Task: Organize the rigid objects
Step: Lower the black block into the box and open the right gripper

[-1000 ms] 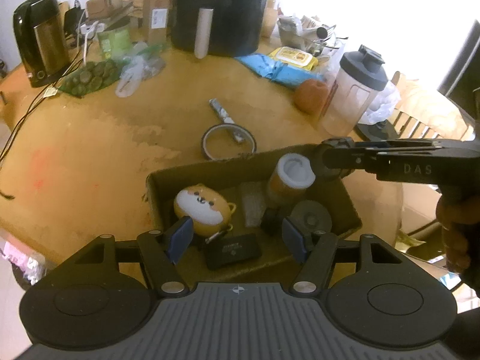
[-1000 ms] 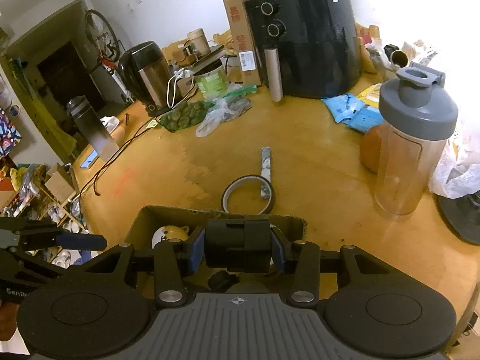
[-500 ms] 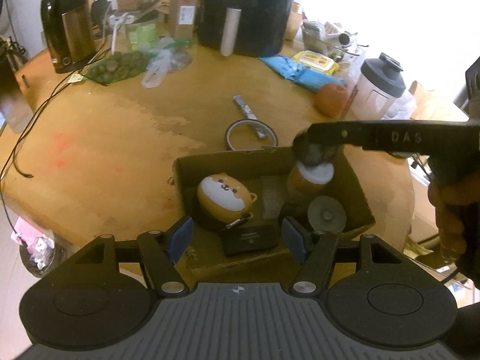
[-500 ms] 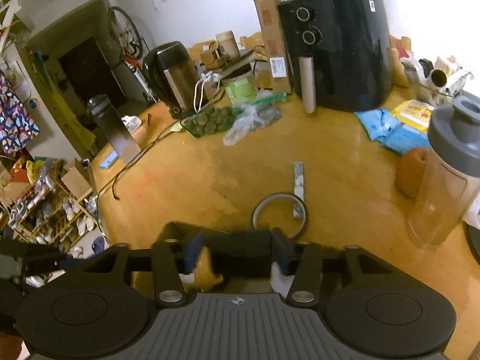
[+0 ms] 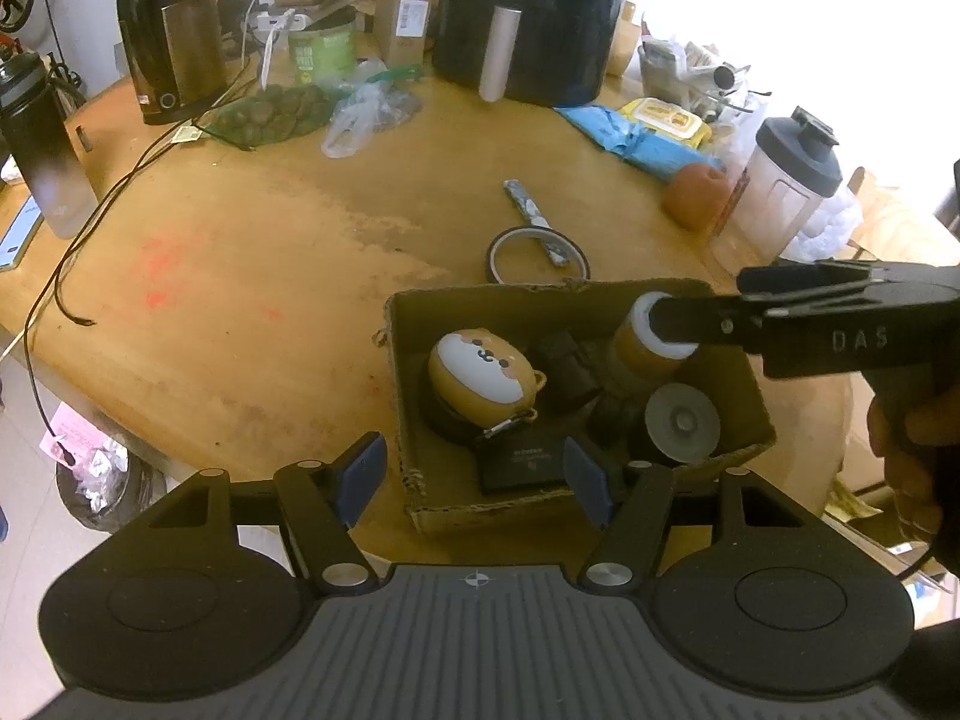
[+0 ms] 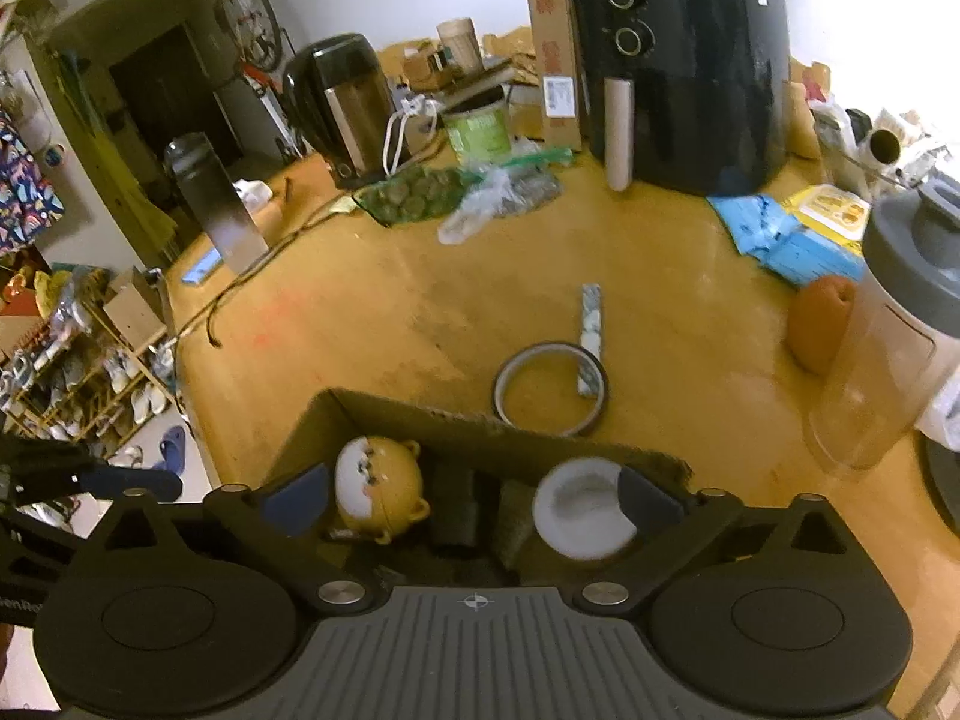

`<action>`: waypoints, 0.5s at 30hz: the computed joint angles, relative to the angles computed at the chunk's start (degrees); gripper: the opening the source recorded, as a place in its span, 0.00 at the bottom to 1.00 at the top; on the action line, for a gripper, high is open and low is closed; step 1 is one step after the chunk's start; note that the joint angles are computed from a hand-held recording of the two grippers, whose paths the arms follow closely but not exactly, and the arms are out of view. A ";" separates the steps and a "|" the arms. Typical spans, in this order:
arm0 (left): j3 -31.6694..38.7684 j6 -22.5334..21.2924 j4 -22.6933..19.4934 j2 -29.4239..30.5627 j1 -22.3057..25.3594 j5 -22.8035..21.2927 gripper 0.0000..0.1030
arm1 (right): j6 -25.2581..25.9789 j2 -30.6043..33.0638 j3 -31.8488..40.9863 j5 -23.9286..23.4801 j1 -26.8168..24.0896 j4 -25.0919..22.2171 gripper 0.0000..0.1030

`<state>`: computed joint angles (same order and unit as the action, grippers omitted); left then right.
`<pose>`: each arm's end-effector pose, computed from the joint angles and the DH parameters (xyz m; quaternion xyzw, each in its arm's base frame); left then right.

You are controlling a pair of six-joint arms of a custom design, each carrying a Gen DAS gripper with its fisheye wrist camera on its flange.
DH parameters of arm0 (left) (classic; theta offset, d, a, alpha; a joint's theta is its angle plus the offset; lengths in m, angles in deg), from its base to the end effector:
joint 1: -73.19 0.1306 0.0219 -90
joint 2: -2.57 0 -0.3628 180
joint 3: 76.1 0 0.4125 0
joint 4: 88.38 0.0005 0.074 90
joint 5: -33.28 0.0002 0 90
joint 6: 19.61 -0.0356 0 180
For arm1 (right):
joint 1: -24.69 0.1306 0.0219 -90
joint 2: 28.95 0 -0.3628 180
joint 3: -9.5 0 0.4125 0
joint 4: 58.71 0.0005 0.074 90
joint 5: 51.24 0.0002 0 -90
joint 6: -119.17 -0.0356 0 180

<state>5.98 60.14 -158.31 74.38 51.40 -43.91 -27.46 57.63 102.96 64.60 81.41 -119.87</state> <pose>0.3398 -0.1449 0.4549 0.2928 0.9138 -0.1333 0.2479 0.2721 0.3854 0.4560 0.0678 0.9278 0.1329 0.3420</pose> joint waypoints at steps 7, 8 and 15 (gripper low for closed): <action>0.27 -0.50 -0.07 0.24 -0.33 0.88 0.63 | -3.40 -0.82 -0.67 -0.46 0.54 -3.56 1.00; 0.36 -0.58 0.03 0.30 -0.36 0.84 0.63 | -3.69 -0.80 -0.61 -0.57 0.59 -4.24 1.00; 0.84 -1.56 0.78 0.64 -0.79 0.34 0.63 | -5.78 -0.45 -0.14 -1.17 1.11 -7.98 1.00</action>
<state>6.82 58.58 -157.53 75.03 50.61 -43.57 -33.24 57.18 102.83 63.43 82.52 -127.85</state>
